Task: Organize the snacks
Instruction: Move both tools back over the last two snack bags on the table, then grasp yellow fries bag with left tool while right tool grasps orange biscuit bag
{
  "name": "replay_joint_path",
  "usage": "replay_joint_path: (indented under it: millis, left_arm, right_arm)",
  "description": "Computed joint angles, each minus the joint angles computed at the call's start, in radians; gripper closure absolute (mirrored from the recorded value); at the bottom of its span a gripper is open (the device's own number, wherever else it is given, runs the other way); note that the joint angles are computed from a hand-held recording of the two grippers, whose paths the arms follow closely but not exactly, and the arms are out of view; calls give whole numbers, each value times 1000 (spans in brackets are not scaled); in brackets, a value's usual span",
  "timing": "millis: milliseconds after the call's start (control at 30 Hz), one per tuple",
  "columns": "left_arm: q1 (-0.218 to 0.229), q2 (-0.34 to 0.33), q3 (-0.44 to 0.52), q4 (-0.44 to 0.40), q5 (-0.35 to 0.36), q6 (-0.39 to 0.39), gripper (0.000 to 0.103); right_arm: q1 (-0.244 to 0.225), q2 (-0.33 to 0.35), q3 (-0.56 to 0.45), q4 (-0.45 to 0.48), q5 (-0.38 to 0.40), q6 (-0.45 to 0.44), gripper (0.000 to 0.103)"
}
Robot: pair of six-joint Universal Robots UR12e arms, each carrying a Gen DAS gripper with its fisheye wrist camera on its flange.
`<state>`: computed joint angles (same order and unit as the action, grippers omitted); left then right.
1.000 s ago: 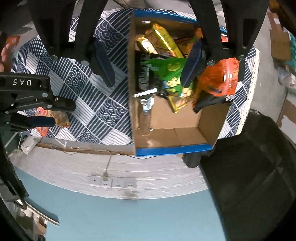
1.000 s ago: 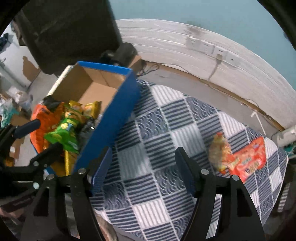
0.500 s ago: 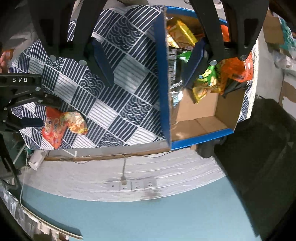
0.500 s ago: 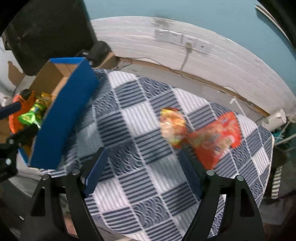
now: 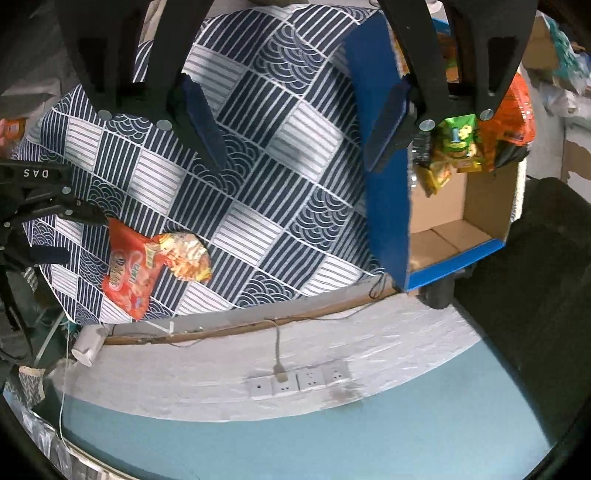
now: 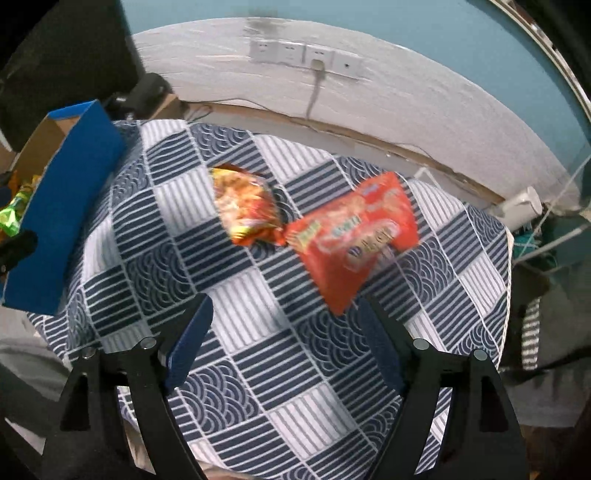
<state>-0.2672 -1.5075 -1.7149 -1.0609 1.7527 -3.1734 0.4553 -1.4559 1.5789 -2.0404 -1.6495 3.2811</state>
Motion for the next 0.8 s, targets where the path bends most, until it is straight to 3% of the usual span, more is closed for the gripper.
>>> replay_joint_path:
  millis: [267, 467, 800]
  left_arm:
    - [-15, -55, 34, -28, -48, -28, 22]
    - [-29, -123, 76, -43, -64, -19, 22]
    - [-7, -211, 130, -98, -155, -96, 22]
  right_arm:
    - [-48, 0, 20, 26, 15, 66, 22]
    - [-94, 24, 16, 9, 70, 191, 22]
    - [-137, 87, -17, 11, 103, 329, 22]
